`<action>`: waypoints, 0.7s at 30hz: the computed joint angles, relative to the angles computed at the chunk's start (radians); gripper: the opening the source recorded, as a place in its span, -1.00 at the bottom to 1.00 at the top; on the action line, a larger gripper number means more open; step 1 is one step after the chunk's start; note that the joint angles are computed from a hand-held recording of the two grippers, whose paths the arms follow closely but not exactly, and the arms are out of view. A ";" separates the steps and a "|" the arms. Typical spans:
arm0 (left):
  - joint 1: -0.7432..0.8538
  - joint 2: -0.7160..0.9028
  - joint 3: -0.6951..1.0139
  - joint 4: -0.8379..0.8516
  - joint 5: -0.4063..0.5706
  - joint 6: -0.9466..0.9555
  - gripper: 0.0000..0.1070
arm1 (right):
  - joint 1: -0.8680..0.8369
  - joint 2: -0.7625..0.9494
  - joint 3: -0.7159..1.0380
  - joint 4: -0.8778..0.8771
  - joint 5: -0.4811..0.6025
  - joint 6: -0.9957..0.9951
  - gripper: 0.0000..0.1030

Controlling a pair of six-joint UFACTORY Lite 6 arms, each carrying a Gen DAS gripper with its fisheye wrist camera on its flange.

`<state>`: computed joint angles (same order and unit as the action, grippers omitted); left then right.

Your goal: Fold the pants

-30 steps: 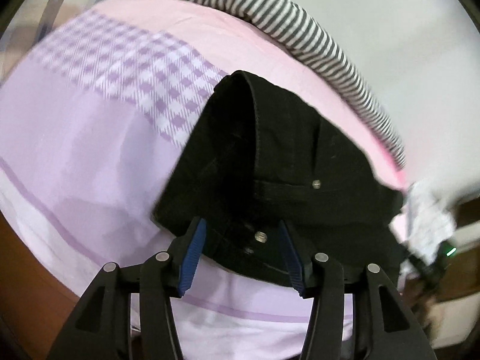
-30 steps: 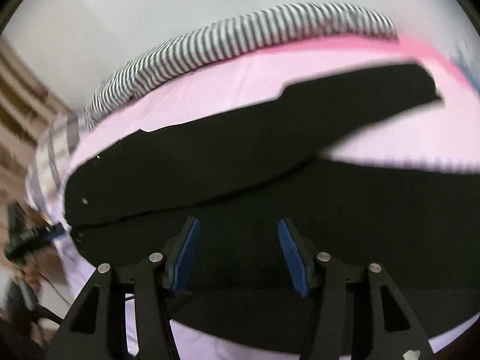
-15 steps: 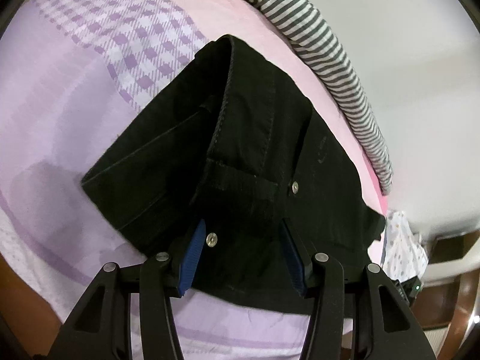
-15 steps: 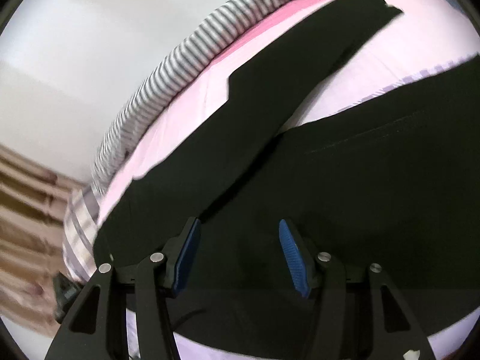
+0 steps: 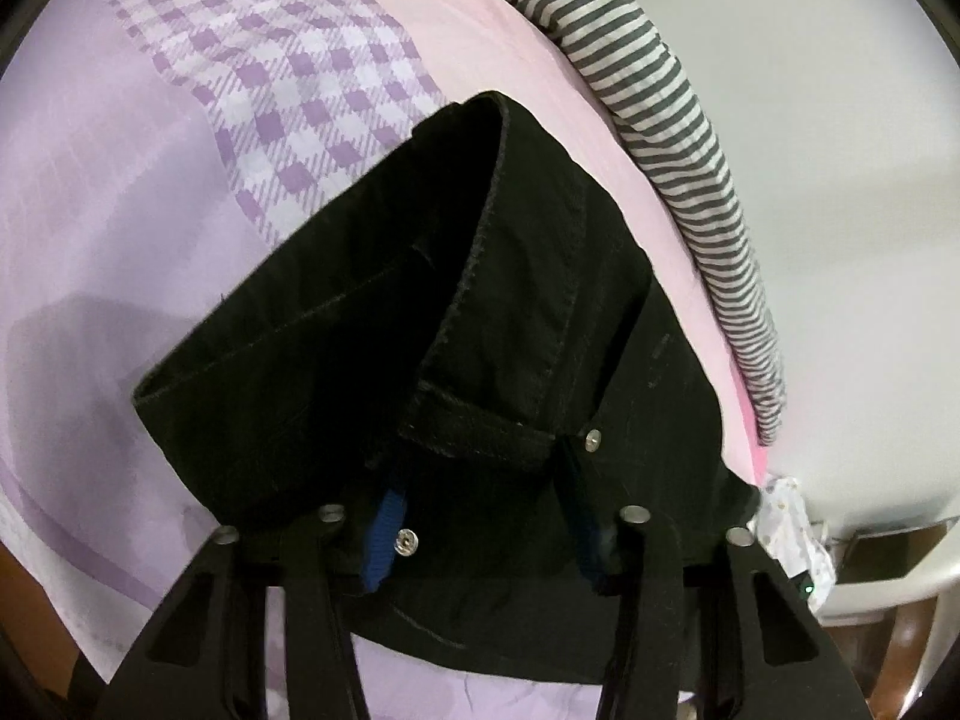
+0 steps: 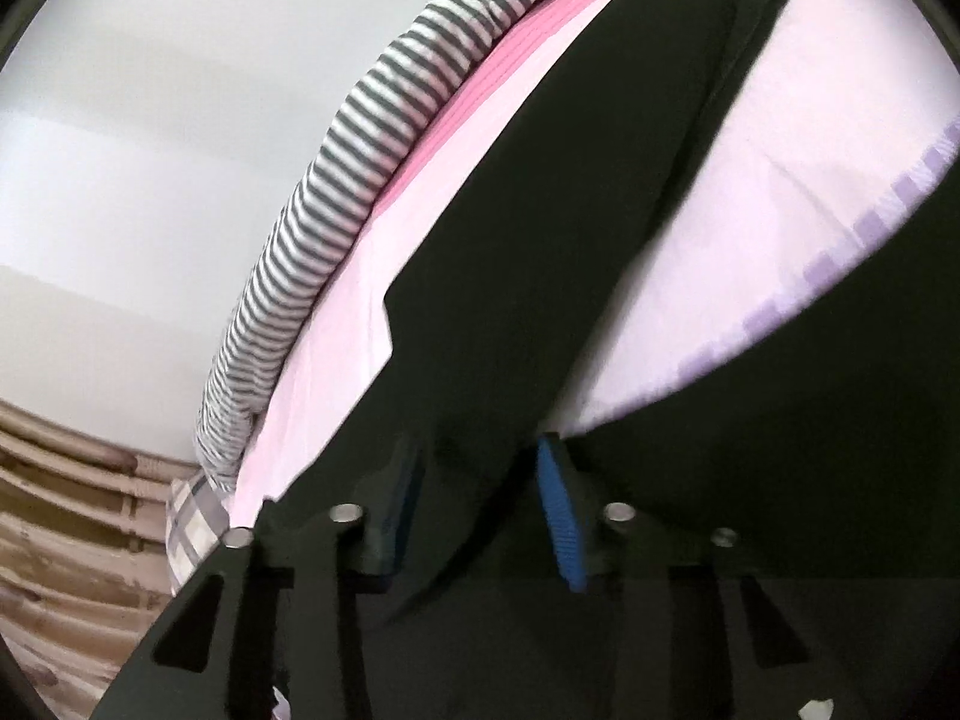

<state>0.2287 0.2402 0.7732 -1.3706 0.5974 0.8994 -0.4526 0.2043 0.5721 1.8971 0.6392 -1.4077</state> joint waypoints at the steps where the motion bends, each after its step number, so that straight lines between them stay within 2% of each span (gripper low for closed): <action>1: -0.006 0.002 0.003 0.010 -0.012 -0.003 -0.30 | -0.011 0.014 0.013 -0.008 0.000 0.002 -0.44; 6: -0.026 0.008 0.021 0.051 -0.040 -0.041 -0.46 | -0.078 0.063 0.096 -0.065 -0.010 0.042 -0.54; 14: -0.051 0.021 0.067 0.145 -0.057 -0.121 -0.51 | -0.146 0.092 0.208 -0.191 -0.054 0.132 -0.73; 17: -0.059 0.019 0.081 0.185 -0.063 -0.148 -0.53 | -0.141 0.109 0.251 -0.247 -0.074 0.180 -0.86; 21: -0.070 0.021 0.125 0.288 -0.057 -0.213 -0.58 | -0.110 0.004 0.218 -0.324 -0.141 0.241 -0.91</action>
